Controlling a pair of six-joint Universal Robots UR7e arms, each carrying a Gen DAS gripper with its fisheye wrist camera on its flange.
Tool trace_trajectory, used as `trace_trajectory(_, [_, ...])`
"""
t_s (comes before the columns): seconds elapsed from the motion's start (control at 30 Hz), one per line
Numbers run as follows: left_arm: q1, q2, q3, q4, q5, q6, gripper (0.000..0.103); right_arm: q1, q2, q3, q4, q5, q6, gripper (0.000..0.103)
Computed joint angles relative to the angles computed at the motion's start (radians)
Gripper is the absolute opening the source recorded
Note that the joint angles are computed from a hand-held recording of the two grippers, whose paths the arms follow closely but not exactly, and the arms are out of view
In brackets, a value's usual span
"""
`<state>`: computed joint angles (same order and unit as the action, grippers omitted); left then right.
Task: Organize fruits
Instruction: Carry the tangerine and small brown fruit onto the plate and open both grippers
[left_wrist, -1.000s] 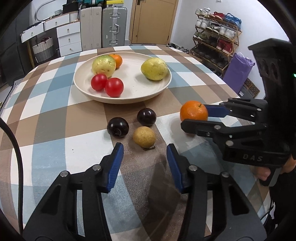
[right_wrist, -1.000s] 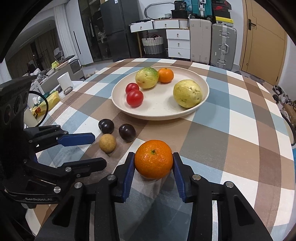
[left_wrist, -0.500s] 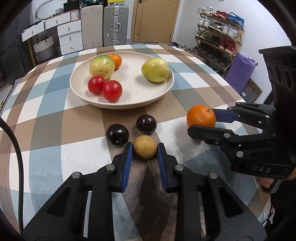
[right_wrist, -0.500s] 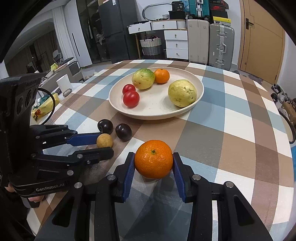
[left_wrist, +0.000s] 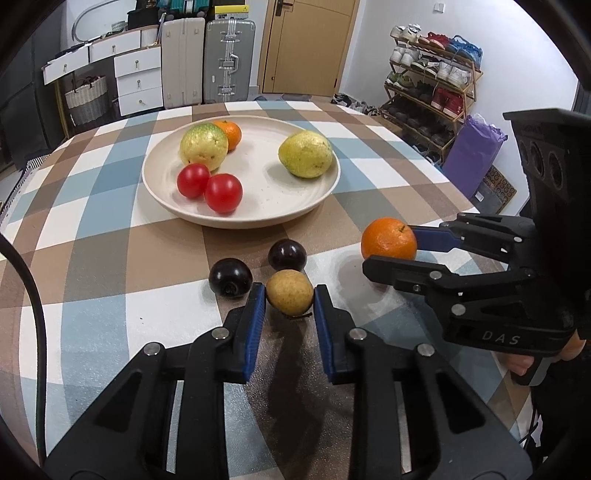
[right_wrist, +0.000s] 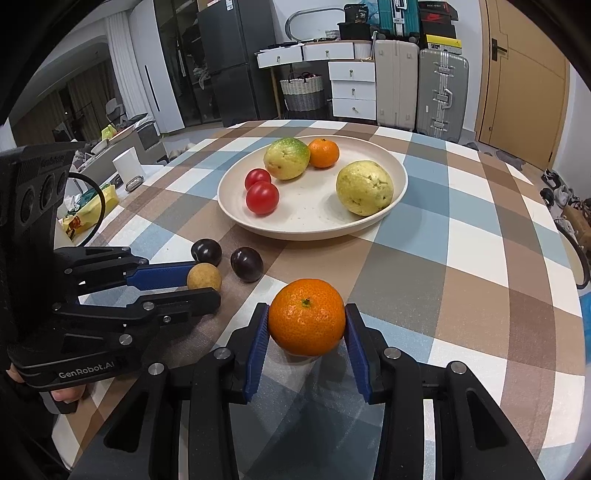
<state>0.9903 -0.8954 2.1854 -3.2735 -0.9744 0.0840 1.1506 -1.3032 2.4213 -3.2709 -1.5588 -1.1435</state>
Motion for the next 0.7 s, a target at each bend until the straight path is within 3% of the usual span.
trace_trajectory(0.7, [0.005, -0.032, -0.015, -0.055, 0.01, 0.038, 0.024, 0.029, -0.02, -0.013, -0.012, 0.049, 0.015, 0.041])
